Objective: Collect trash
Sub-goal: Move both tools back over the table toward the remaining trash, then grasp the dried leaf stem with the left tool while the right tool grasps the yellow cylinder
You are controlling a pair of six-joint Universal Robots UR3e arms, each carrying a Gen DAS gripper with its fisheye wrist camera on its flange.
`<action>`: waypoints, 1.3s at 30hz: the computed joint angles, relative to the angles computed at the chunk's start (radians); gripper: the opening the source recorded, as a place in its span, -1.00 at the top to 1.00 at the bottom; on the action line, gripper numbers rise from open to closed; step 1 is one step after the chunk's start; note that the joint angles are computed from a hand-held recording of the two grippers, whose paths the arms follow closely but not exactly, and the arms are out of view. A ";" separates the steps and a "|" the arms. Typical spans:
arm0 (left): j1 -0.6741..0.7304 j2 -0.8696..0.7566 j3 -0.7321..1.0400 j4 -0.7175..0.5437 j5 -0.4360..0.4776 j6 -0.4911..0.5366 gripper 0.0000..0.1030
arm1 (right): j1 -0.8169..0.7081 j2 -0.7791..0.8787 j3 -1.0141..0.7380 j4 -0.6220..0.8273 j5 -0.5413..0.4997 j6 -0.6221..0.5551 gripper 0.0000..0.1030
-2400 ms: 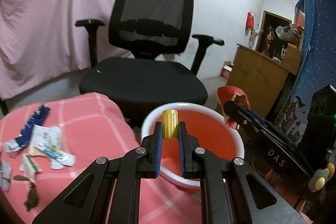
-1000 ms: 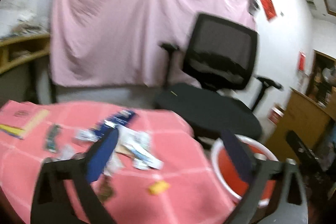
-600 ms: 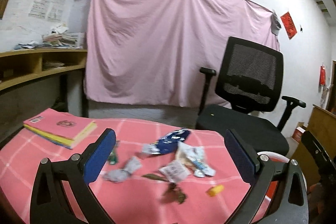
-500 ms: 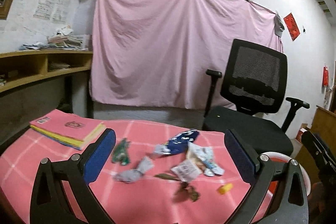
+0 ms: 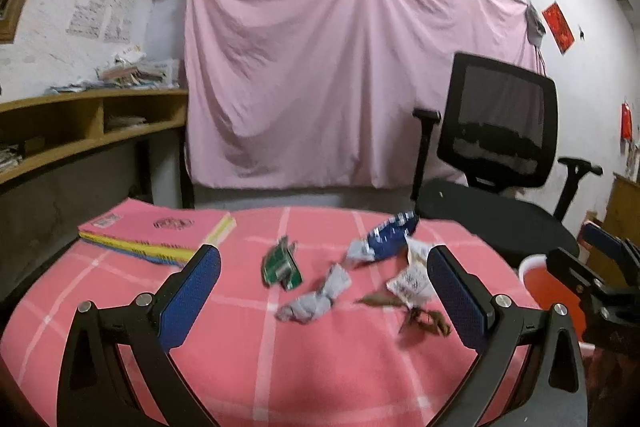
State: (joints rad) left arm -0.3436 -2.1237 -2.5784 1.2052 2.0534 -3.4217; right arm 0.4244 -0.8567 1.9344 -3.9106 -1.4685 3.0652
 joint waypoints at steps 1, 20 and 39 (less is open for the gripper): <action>0.009 0.000 -0.008 -0.003 -0.022 -0.001 -0.96 | -0.005 -0.007 -0.001 0.029 0.007 0.007 -1.00; 0.122 0.178 0.055 -0.456 -0.412 0.141 -0.31 | -0.098 -0.062 -0.070 0.508 0.236 0.001 0.03; 0.177 0.212 0.128 -0.681 -0.526 0.151 0.91 | -0.064 -0.050 -0.137 0.637 0.245 -0.087 0.30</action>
State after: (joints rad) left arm -0.1662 -1.9113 -2.4501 0.5243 1.5277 -3.2706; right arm 0.3607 -0.9071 1.7978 -3.2736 -1.2234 2.9778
